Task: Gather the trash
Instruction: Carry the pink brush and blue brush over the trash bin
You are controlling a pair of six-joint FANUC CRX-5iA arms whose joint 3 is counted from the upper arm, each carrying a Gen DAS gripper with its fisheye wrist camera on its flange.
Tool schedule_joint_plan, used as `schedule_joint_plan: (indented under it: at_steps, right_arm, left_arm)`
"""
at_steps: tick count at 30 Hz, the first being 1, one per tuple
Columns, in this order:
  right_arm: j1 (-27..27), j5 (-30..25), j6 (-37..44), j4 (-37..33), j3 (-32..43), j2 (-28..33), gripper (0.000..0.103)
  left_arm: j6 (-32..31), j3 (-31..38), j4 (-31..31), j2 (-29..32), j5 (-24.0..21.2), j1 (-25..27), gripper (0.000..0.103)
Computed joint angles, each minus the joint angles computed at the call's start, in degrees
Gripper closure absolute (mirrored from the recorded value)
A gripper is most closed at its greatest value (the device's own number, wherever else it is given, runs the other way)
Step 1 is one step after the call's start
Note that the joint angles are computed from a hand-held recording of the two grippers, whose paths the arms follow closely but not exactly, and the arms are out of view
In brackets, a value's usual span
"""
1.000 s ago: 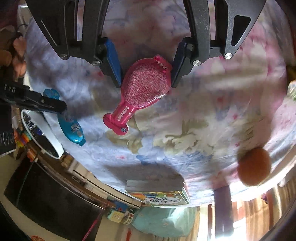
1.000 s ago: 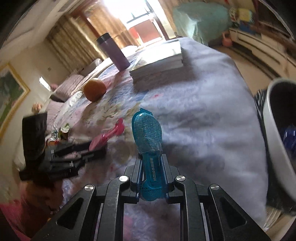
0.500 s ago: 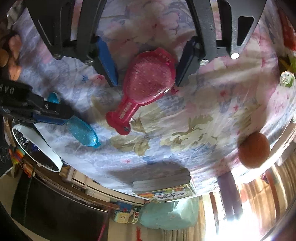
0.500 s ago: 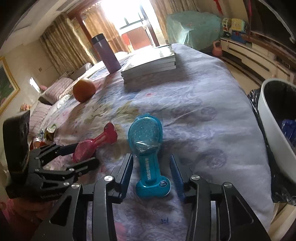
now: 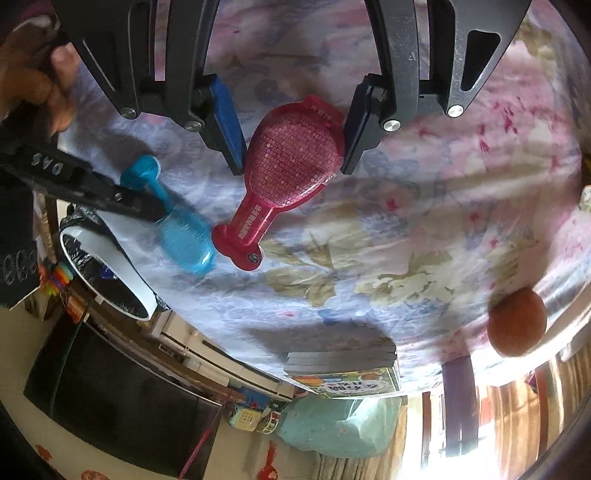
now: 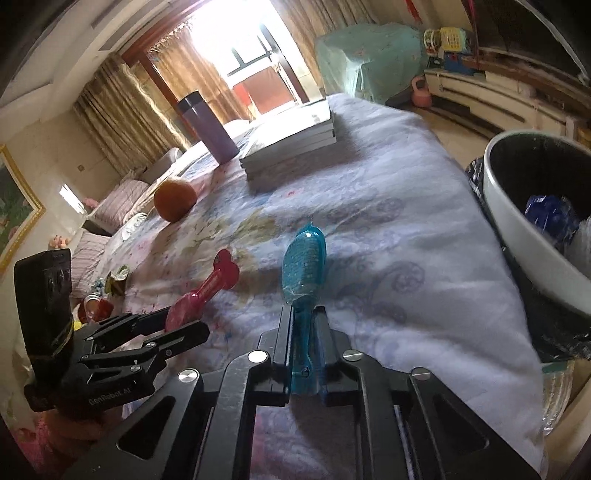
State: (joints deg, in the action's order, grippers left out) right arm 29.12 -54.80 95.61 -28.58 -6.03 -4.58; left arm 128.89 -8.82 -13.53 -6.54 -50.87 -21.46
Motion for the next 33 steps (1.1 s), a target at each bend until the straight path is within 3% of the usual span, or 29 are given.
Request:
schedule_joint_plan:
  at_steps: [2, 4, 5, 7, 10, 11, 12, 13, 20, 33]
  right_arm:
    - [0.8, -0.2, -0.4, 1.2, 0.1, 0.4, 0.087]
    - [1.5, -1.0, -0.2, 1.5, 0.5, 1.1, 0.079]
    - [2.2, -1.2, 0.0, 2.1, 0.6, 1.4, 0.07]
    - [3.8, 0.2, -0.4, 4.1, -0.2, 1.0, 0.067]
    - [5.9, 2.1, -2.1, 7.8, -1.6, 0.4, 0.068]
    - [6.2, 2.4, -2.5, 8.4, -1.8, 0.3, 0.071]
    - [6.6, 2.9, -3.5, 9.5, -2.3, 0.0, 0.082]
    - [6.5, 3.1, -4.0, 9.6, -2.6, -0.2, 0.083]
    - [2.3, 3.6, -1.8, 4.1, -3.5, -3.6, 0.084]
    - [-3.2, 3.2, -1.1, 2.4, -4.7, -8.2, 0.084]
  left_arm:
    - [1.0, -0.1, -0.5, -0.4, -0.2, -0.3, 0.053]
    - [1.4, -0.4, -0.6, -0.7, -0.3, -0.5, 0.053]
    - [1.7, -0.4, -0.8, -0.8, -0.5, -0.6, 0.053]
    - [2.2, -0.4, -1.2, -0.9, -0.9, -0.9, 0.053]
    - [2.9, -0.7, -1.3, -1.4, -1.2, -1.1, 0.054]
    - [3.0, -0.7, -1.4, -1.4, -1.3, -1.2, 0.054]
    - [3.2, -0.6, -1.5, -1.4, -1.4, -1.5, 0.053]
    - [3.2, -0.4, -1.6, -1.4, -1.4, -1.7, 0.054]
    - [2.4, 1.0, -1.6, -0.7, -0.6, -3.2, 0.054]
    - [0.0, 6.9, -1.8, 4.1, -1.2, -6.4, 0.054]
